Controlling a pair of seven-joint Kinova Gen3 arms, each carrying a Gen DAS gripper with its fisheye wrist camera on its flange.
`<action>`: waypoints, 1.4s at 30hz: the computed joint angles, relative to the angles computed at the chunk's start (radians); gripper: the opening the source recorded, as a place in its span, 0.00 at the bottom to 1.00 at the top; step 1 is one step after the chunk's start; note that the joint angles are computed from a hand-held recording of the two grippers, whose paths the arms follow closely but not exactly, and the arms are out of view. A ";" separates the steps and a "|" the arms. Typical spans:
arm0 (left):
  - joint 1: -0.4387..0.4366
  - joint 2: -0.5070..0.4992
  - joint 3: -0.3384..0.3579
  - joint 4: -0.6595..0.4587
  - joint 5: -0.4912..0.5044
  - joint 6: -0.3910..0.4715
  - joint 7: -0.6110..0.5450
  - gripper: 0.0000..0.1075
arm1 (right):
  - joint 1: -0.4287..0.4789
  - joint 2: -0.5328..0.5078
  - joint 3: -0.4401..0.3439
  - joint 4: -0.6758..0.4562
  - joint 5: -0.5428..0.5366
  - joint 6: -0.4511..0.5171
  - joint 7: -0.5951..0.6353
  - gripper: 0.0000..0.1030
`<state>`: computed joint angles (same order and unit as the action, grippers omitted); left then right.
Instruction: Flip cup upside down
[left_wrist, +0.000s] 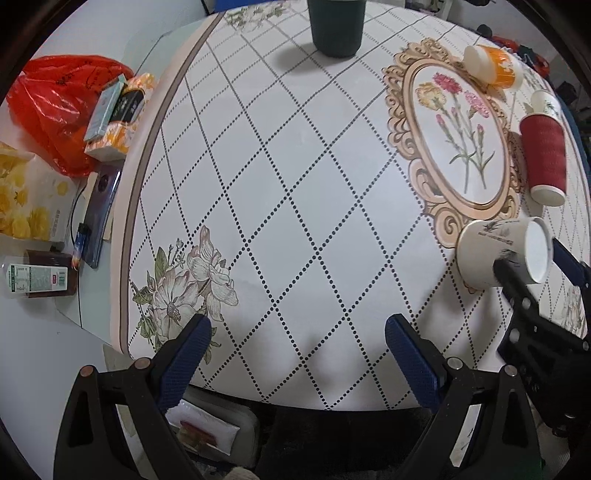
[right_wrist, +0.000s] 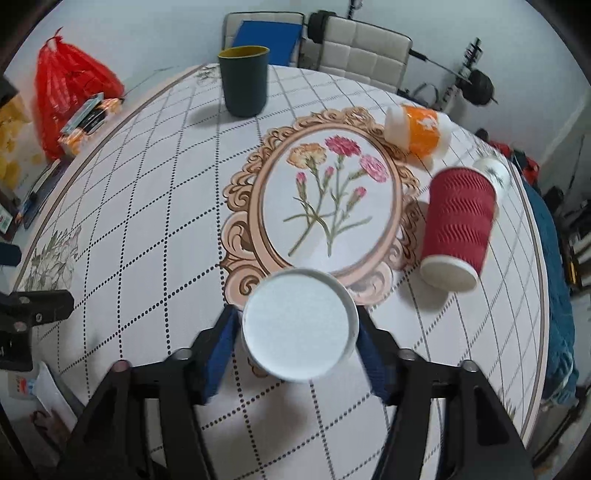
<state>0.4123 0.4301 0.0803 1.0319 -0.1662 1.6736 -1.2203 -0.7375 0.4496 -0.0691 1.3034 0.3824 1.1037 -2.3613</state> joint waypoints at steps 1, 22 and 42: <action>0.004 -0.009 0.002 0.000 -0.003 -0.004 -0.001 0.90 | -0.001 -0.005 0.001 -0.004 -0.008 0.013 -0.012 0.81; 0.196 -0.148 0.044 -0.157 -0.150 0.042 0.107 0.92 | -0.069 -0.274 -0.100 -0.064 0.116 0.467 -0.355 0.93; 0.455 -0.179 0.027 -0.559 -0.353 0.329 0.133 0.92 | -0.375 -0.319 -0.232 -0.509 0.457 0.946 -0.316 0.97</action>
